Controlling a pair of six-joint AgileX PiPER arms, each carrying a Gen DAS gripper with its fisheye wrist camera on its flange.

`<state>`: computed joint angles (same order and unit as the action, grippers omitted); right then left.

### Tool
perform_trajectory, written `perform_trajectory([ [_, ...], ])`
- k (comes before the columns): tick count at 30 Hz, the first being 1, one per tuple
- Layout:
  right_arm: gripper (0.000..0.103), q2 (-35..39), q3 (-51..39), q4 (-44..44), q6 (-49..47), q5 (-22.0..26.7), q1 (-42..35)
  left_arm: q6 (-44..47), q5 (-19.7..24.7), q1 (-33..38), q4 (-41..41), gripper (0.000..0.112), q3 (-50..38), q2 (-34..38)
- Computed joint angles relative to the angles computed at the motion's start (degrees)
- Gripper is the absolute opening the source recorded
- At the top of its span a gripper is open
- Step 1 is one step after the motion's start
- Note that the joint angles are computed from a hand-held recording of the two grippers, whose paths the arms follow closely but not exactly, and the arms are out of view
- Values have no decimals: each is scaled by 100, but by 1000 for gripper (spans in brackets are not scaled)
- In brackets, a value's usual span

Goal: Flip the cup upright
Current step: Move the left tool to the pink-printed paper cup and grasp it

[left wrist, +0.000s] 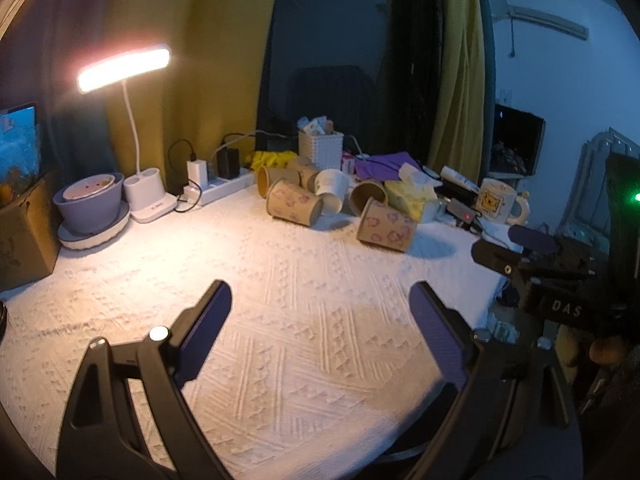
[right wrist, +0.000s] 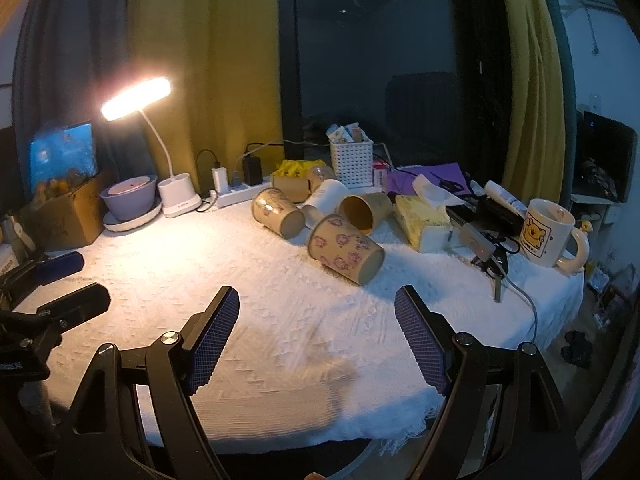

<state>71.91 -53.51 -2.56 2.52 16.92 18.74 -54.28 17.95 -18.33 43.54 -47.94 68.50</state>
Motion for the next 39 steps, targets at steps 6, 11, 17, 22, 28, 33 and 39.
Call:
perform_trajectory([
  [6, 83, 337, 61, 1883, -2027, -282, -754, 433, 153, -184, -333, 91, -514, 712],
  [11, 83, 770, -38, 3877, -4221, -446, -1343, 1583, 185, -156, -1485, 91, -1210, 1452],
  [17, 83, 1438, -422, 5796, -6367, -401, -1840, 2454, 580, -192, -2376, 91, -2421, 2506],
  [22, 83, 1992, -931, 6008, -6765, -98, -2106, 2917, 1120, -235, -2983, 91, -3507, 3291],
  [28, 83, 2527, -1534, 5795, -6578, 314, -2366, 3460, 1864, -154, -3769, 91, -4932, 4213],
  [33, 83, 2837, -1911, 5413, -6191, 509, -2477, 3812, 2703, 26, -4563, 91, -6441, 5109],
  [39, 83, 3100, -2336, 4999, -5735, 739, -2549, 3764, 4010, 238, -5194, 91, -8830, 6466],
])
